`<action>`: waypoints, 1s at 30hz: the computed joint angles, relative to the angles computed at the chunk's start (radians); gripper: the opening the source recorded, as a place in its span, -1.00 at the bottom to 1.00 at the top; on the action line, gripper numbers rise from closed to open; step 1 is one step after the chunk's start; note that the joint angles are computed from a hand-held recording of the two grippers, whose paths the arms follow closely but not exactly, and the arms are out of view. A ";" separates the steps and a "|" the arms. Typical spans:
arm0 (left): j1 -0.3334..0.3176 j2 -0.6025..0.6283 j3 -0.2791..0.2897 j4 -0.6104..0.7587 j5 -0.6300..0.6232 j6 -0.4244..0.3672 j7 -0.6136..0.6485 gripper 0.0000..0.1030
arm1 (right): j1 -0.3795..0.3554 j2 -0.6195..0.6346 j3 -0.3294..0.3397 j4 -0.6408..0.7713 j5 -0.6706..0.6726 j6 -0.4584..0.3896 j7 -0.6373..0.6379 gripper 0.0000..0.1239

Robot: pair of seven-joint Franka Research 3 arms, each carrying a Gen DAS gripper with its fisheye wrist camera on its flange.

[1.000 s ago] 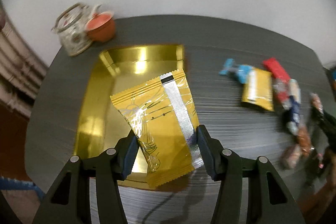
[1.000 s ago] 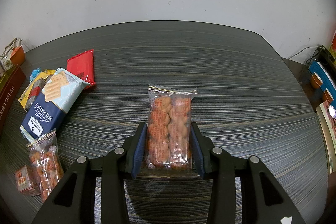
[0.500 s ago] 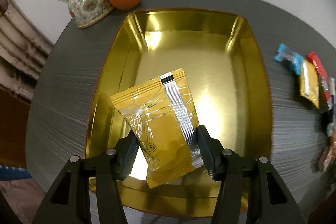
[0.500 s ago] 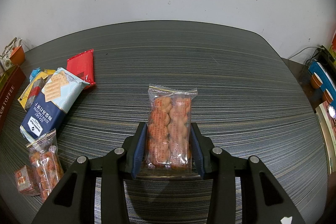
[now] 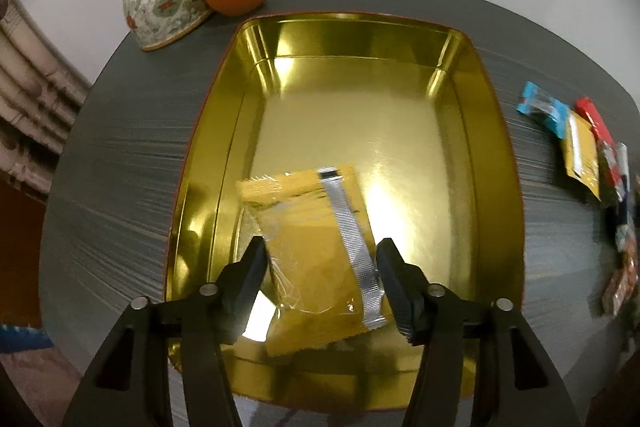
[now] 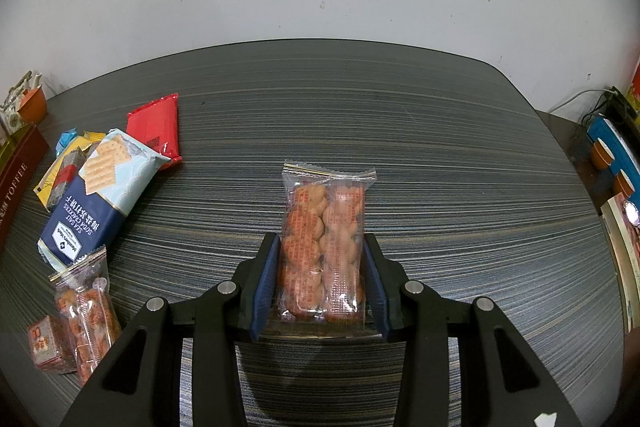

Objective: Organize snacks
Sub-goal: 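Carry the yellow pastry packet into the gold tin tray and open the left gripper, then move the left gripper away from the tray while the right gripper holds the snack bag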

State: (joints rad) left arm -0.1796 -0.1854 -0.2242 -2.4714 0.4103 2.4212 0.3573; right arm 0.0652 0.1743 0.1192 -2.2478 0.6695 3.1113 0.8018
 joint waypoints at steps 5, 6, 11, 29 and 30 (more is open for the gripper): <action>-0.017 -0.092 -0.014 -0.046 0.002 0.023 -0.010 0.24 | 0.000 0.001 -0.001 0.001 0.003 -0.001 -0.004 -0.38; -0.019 -0.113 -0.021 -0.052 0.006 0.014 -0.017 0.26 | -0.002 0.001 0.000 0.002 0.004 -0.001 -0.006 -0.39; -0.031 -0.213 -0.054 -0.093 0.027 -0.027 -0.064 0.29 | 0.025 0.001 -0.031 -0.002 -0.036 0.002 0.043 -0.41; -0.041 -0.471 -0.076 -0.310 0.022 -0.136 -0.336 0.58 | 0.203 -0.236 -0.060 -0.079 -0.126 -0.079 0.193 -0.45; -0.039 -0.472 -0.080 -0.311 0.025 -0.147 -0.341 0.58 | 0.221 -0.242 -0.061 -0.077 -0.098 -0.094 0.165 -0.45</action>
